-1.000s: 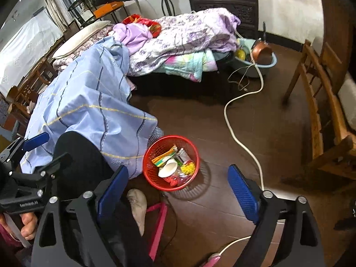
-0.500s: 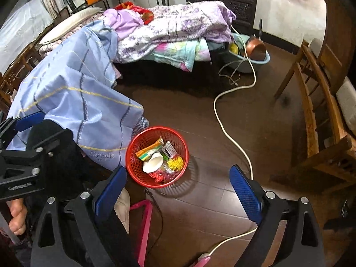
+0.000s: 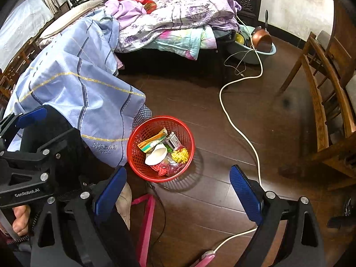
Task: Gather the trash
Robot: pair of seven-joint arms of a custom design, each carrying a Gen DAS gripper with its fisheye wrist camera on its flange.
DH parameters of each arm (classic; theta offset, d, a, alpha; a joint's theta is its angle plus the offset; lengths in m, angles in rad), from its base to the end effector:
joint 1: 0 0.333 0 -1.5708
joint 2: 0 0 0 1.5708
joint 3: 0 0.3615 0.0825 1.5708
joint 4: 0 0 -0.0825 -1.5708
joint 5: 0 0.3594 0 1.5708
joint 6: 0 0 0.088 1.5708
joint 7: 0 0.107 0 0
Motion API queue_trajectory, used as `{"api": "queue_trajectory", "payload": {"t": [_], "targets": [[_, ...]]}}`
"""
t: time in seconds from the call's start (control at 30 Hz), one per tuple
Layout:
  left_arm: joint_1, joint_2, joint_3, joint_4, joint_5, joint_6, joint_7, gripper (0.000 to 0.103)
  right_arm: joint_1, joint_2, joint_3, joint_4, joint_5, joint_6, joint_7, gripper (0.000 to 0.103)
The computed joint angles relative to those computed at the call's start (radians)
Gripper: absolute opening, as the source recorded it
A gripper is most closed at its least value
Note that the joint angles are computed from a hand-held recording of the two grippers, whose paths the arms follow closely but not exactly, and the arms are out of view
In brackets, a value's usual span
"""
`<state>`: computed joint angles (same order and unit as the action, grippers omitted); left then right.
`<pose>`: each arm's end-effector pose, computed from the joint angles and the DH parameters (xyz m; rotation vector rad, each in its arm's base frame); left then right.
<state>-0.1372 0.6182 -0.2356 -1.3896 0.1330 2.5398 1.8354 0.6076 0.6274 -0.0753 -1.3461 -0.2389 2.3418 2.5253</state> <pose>0.7296 -0.2330 0.4638 -1.2174 2.4409 -0.5881 0.6508 0.3975 0.4456 -1.6791 2.1944 -0.3596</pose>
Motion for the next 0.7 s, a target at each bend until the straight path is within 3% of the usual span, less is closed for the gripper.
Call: {"api": "queue_trajectory", "payload": {"t": [0.7], "targets": [[-0.001,-0.011,0.003,-0.017,0.012,0.009,0.000,0.094,-0.002,0.012,0.009,0.012,0.028,-0.001,-0.033,0.092]]}}
